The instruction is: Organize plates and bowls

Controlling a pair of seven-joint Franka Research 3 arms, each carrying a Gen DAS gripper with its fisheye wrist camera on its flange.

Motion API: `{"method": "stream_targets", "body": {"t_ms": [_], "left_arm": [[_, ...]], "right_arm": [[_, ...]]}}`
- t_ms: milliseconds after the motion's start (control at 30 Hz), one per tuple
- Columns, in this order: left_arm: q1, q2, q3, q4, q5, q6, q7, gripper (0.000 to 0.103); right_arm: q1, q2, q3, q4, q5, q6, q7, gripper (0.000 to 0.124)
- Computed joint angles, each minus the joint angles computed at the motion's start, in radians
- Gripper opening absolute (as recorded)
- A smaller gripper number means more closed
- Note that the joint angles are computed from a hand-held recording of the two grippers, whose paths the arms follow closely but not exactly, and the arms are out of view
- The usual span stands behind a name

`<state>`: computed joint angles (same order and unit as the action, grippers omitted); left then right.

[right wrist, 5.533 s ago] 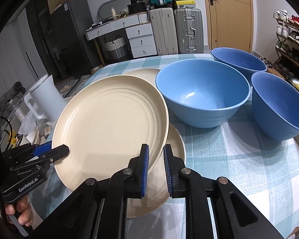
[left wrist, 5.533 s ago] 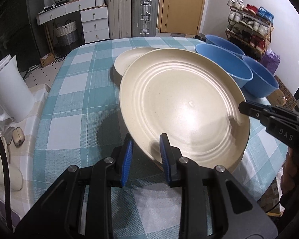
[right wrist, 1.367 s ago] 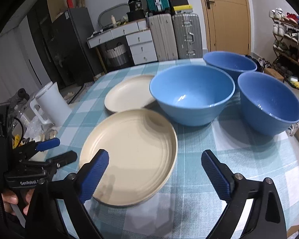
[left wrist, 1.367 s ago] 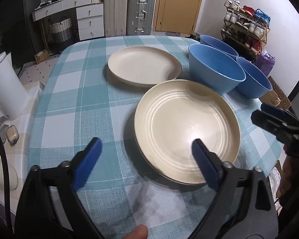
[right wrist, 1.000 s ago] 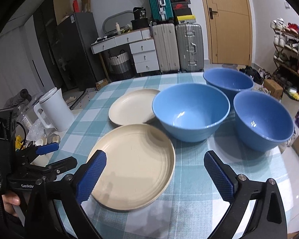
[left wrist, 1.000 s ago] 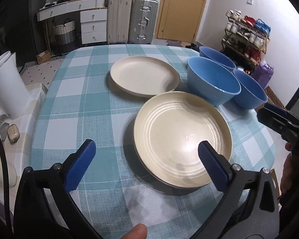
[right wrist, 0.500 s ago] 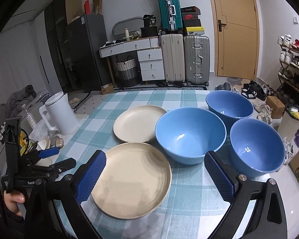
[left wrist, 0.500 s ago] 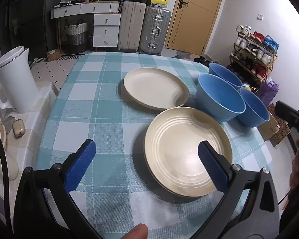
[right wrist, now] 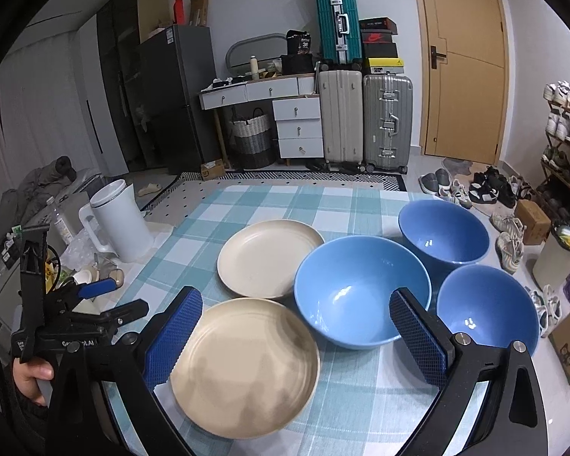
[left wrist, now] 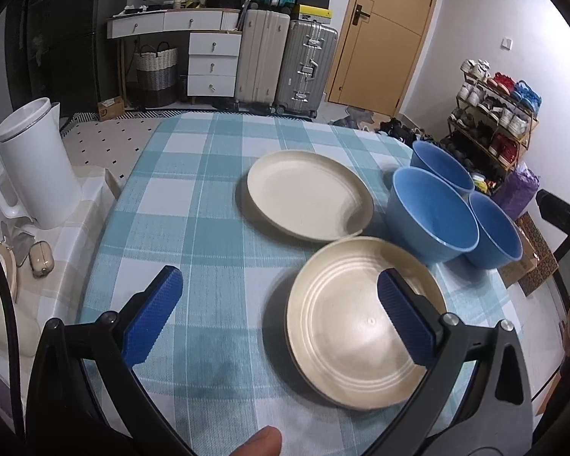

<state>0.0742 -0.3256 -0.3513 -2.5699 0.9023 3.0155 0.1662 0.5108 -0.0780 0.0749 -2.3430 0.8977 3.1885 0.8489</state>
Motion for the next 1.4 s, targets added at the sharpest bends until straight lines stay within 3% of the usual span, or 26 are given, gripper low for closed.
{"method": "stream_targets", "body": {"t_ms": [133, 400, 733, 1400], "left_arm": [[-0.007, 0.027, 0.021, 0.026, -0.019, 0.001, 0.026, 0.102], [-0.031, 0.09, 0.066, 0.091, -0.044, -0.04, 0.054, 0.102], [-0.067, 0.154, 0.129, 0.155, -0.121, -0.055, 0.143, 0.102], [-0.11, 0.333, 0.211, 0.328, -0.293, -0.104, 0.345, 0.102]], "right_arm": [[-0.035, 0.026, 0.007, 0.043, -0.063, -0.064, 0.047, 0.101], [-0.1, 0.08, 0.036, 0.132, -0.221, -0.105, 0.152, 0.101], [-0.153, 0.194, 0.04, 0.309, -0.389, -0.248, 0.287, 0.101], [-0.168, 0.478, 0.017, 0.715, -0.597, -0.522, 0.435, 0.101]]}}
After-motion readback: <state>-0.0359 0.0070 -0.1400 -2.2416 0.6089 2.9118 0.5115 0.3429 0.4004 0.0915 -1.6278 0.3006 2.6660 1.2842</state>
